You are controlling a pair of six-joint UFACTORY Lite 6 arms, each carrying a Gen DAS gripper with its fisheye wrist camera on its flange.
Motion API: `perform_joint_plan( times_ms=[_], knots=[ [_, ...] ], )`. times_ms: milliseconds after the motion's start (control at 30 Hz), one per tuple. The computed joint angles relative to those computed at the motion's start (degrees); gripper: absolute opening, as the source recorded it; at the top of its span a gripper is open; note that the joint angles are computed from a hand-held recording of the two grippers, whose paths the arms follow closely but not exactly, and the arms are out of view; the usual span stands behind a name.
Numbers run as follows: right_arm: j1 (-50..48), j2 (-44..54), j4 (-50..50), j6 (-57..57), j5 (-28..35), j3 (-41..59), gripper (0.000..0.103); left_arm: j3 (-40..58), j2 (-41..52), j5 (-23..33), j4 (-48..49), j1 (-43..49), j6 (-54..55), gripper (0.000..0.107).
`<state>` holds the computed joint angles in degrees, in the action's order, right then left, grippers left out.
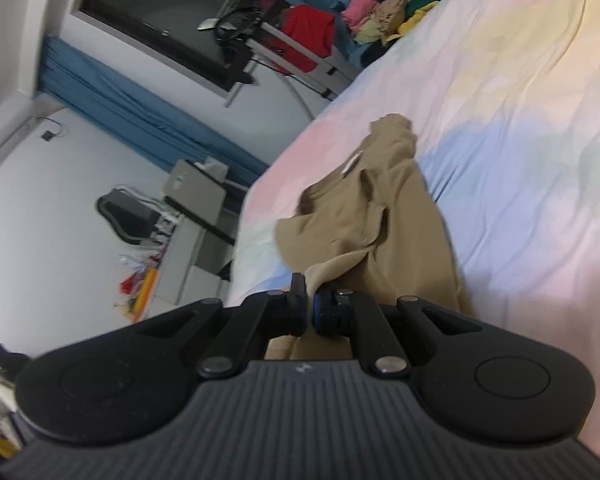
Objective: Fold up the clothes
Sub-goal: 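Lift the hem end with both grippers and fold it toward the collar, then open both grippers and move them back above the folded shirt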
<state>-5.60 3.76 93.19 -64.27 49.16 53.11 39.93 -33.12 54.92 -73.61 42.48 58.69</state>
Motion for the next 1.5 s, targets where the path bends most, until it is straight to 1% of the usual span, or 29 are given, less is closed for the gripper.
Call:
perform_joint_plan(
  times_ms=[67, 100, 167, 233, 333, 400, 500, 600, 633, 667, 700, 733, 767, 800, 833, 867, 933, 1033, 1100, 1133, 1200, 1300, 1367, 1500],
  knots=[
    [1.9, 5.4, 2.8, -4.3, -2.7, 3.0, 0.007, 0.7, 6.4, -9.5, -3.6, -7.5, 6.0, 0.004],
    [2.8, 8.0, 4.2, -6.4, -4.0, 4.6, 0.007, 0.7, 9.3, -12.6, -6.0, -9.9, 9.8, 0.004],
    [4.9, 12.5, 6.8, -12.0, -7.4, 7.4, 0.007, 0.2, 14.9, -16.8, -12.4, -12.8, 18.5, 0.005],
    [6.6, 17.2, 8.5, -15.8, -10.7, 10.5, 0.007, 0.4, 22.0, -18.8, -19.9, -14.5, 27.2, 0.005],
    [8.3, 23.7, 8.4, -16.0, -13.7, 15.2, 0.009, 4.1, 33.8, -23.3, -29.5, -18.3, 39.0, 0.005],
    [9.4, 27.5, 7.7, -15.8, -16.0, 18.2, 0.009, 6.8, 39.8, -25.1, -33.8, -19.8, 44.1, 0.005],
    [10.3, 30.6, 6.6, -14.4, -17.8, 20.4, 0.009, 9.1, 44.8, -26.4, -37.0, -20.7, 48.5, 0.005],
    [11.1, 30.5, 5.4, -14.7, -19.5, 20.7, 0.01, 9.2, 45.6, -26.4, -38.0, -20.8, 50.6, 0.008],
    [11.3, 30.0, 4.7, -14.5, -20.0, 20.6, 0.011, 8.7, 44.6, -26.8, -38.2, -21.0, 51.0, 0.011],
    [11.4, 29.3, 4.8, -14.9, -20.1, 20.0, 0.012, 8.2, 43.7, -27.0, -38.3, -21.2, 51.3, 0.027],
    [11.5, 28.5, 5.0, -15.6, -20.2, 19.4, 0.02, 7.6, 42.7, -27.1, -38.2, -21.4, 51.8, 0.041],
    [11.6, 27.2, 6.4, -17.6, -19.9, 18.1, 0.046, 6.4, 41.0, -27.2, -38.8, -21.6, 52.7, 0.046],
    [11.7, 25.8, 8.2, -19.9, -19.5, 16.7, 0.061, 4.7, 38.5, -27.5, -39.5, -22.0, 53.6, 0.053],
    [11.8, 22.9, 12.3, -24.6, -19.4, 13.4, 0.084, 3.4, 36.5, -28.0, -40.3, -22.5, 54.8, 0.065],
    [11.9, 19.9, 16.6, -29.5, -19.1, 10.3, 0.09, 2.1, 34.2, -28.8, -40.6, -23.0, 55.4, 0.071],
    [12.1, 17.3, 18.9, -32.7, -19.1, 7.9, 0.088, 0.5, 31.6, -29.4, -41.3, -23.4, 56.6, 0.079],
    [12.6, 11.8, 22.7, -38.1, -19.3, 3.2, 0.088, -3.2, 26.0, -30.0, -42.4, -23.8, 58.2, 0.081],
    [13.4, 4.4, 26.8, -43.2, -19.9, -2.9, 0.088, -7.9, 17.1, -30.9, -38.7, -23.7, 54.7, 0.088],
    [14.6, 0.0, 31.5, -48.5, -20.9, -6.9, 0.088, -11.1, 9.9, -31.9, -33.8, -23.7, 49.8, 0.093],
    [15.4, -2.2, 34.4, -51.6, -21.6, -8.8, 0.088, -12.9, 5.9, -32.4, -30.4, -23.6, 46.7, 0.094],
    [17.2, -6.5, 40.6, -57.5, -23.2, -12.3, 0.088, -17.1, -3.6, -32.8, -21.1, -23.1, 39.1, 0.097],
    [19.2, -11.7, 48.4, -65.3, -24.8, -16.5, 0.088, -22.2, -16.4, -30.8, -8.4, -20.1, 27.9, 0.101],
    [20.5, -14.9, 53.2, -70.2, -25.6, -19.0, 0.088, -24.2, -21.9, -28.2, -3.7, -17.5, 23.2, 0.103],
    [22.4, -18.3, 60.9, -78.3, -26.3, -21.4, 0.088, -25.6, -26.4, -30.2, 0.0, -17.8, 18.3, 0.103]
  ],
)
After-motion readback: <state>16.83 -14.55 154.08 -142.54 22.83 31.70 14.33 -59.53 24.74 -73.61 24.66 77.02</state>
